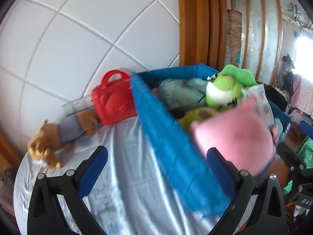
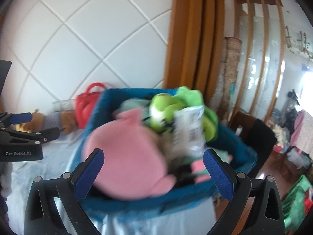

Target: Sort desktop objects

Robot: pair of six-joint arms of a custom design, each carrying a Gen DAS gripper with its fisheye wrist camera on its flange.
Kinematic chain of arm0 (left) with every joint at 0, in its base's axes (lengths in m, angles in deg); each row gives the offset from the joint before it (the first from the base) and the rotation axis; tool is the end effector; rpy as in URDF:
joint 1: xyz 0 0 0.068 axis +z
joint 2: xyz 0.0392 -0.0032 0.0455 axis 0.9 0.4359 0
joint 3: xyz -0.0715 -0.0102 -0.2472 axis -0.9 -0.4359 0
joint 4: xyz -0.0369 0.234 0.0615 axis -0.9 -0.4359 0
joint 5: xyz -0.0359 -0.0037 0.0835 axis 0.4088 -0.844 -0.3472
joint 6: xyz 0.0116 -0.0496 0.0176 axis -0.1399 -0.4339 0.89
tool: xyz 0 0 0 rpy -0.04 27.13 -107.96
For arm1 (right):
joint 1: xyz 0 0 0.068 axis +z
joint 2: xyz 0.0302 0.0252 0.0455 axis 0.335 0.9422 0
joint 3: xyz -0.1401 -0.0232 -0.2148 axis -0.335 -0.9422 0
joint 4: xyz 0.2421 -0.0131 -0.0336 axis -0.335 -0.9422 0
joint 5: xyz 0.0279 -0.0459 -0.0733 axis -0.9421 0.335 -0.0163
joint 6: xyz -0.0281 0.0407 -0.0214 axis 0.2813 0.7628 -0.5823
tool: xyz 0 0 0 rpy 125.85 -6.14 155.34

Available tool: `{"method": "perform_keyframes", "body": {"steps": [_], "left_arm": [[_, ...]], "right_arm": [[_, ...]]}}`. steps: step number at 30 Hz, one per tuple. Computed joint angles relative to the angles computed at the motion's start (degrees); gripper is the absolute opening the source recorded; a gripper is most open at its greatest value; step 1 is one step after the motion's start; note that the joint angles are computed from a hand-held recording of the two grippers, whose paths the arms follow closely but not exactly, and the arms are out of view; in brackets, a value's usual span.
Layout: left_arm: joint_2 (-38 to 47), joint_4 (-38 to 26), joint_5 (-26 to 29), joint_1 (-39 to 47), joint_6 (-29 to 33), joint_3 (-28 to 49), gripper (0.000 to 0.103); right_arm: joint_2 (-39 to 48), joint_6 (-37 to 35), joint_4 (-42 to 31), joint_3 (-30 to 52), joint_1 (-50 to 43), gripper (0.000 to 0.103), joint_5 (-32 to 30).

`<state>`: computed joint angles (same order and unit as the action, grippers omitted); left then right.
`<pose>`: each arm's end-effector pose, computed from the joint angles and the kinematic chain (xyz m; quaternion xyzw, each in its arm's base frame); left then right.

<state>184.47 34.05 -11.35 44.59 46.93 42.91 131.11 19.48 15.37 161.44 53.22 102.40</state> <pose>0.3409 -0.1258 0.3840 0.2280 0.8674 -0.1047 0.4297 0.2050 0.1046 0.3696 0.1209 0.8456 -0.1348 0.5021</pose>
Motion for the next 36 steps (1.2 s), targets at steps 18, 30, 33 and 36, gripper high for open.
{"method": "perform_keyframes", "body": {"steps": [18,30,33,36], "left_arm": [[-35.4,-2.1,3.7,14.2,0.4,-33.5,0.103],[-43.0,-6.7,4.6,22.5,1.2,-36.6,0.103],[-43.4,-7.1,5.4,23.8,1.8,-36.6,0.103],[-43.6,-7.5,6.6,25.1,2.4,-36.4,0.103]], "right_arm": [[6.7,19.6,-12.7,3.6,28.7,0.103,9.5],[8.2,17.1,-9.1,3.9,33.8,0.103,8.3],[8.7,17.2,-9.5,4.6,34.5,0.103,8.6],[8.8,17.3,-9.5,4.8,34.7,0.103,8.7]]}}
